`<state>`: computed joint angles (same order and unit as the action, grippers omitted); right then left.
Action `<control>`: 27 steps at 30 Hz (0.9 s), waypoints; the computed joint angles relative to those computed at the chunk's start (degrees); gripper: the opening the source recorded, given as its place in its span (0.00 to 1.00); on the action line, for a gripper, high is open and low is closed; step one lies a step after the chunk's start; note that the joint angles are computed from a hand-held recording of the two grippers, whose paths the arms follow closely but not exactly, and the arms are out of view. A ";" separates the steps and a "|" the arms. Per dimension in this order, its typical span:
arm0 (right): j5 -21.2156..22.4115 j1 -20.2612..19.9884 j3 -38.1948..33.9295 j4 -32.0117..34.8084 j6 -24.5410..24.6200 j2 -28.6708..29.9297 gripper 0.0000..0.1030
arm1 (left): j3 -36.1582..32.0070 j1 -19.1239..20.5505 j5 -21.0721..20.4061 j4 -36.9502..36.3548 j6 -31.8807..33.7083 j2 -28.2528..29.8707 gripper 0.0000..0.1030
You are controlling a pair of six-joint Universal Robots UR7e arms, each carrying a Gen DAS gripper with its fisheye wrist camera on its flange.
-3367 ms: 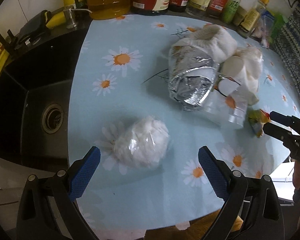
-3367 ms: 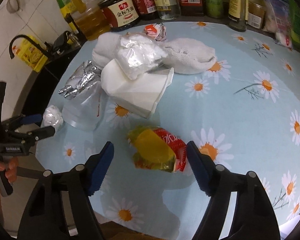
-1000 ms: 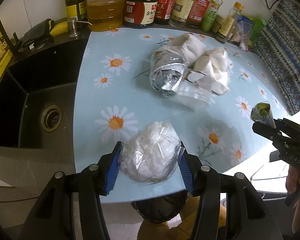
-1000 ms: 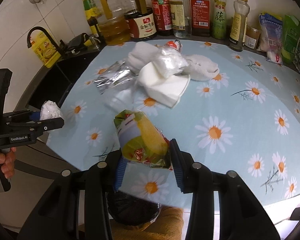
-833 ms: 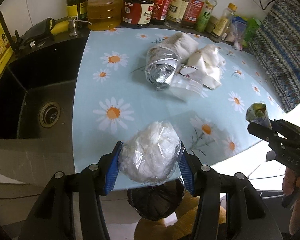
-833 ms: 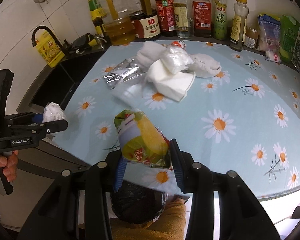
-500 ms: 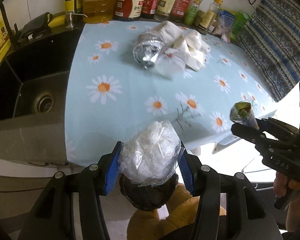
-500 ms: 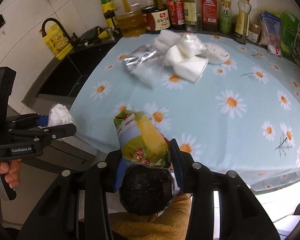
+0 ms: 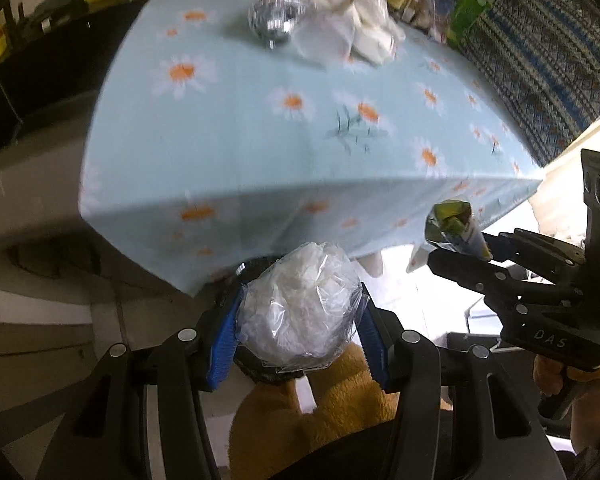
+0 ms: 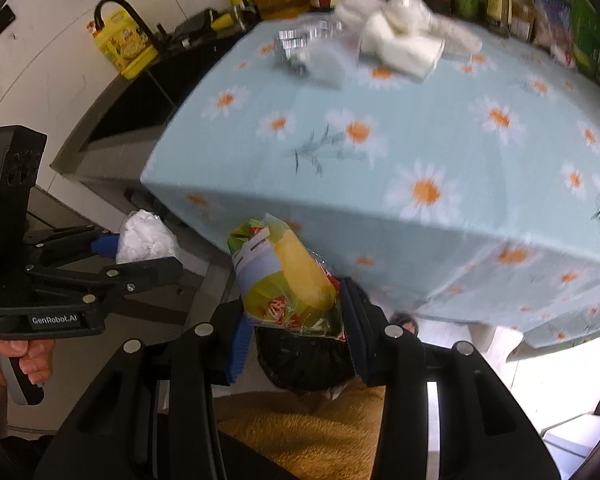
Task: Collect trash
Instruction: 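Lower both held items into the black bin and open both tools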
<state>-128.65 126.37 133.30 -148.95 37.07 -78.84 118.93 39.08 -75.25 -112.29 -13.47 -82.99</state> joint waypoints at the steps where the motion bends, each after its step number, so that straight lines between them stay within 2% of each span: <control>1: 0.97 -0.57 0.59 -0.58 0.04 0.10 0.41 | 0.41 0.20 -0.21 0.04 -0.07 0.03 0.50; 3: 2.95 -1.98 1.68 -0.98 0.70 0.49 0.41 | 1.40 0.69 -0.87 -0.23 -0.08 0.14 0.50; 7: 4.19 -3.93 2.88 -1.81 0.35 2.42 0.41 | 3.33 2.34 -1.62 -1.44 -0.31 1.15 0.50; 10: 7.03 -7.05 4.76 -4.74 -0.37 3.47 0.41 | 4.85 4.02 -2.44 -3.54 0.53 2.22 0.50; 19: 10.46 -14.00 8.47 -12.76 -3.01 8.69 0.41 | 7.51 8.80 -3.01 -6.94 0.54 6.46 0.50; 27: 12.68 -18.10 9.75 -17.48 -6.07 10.77 0.43 | 7.84 10.00 -3.59 -6.41 -0.34 9.45 0.52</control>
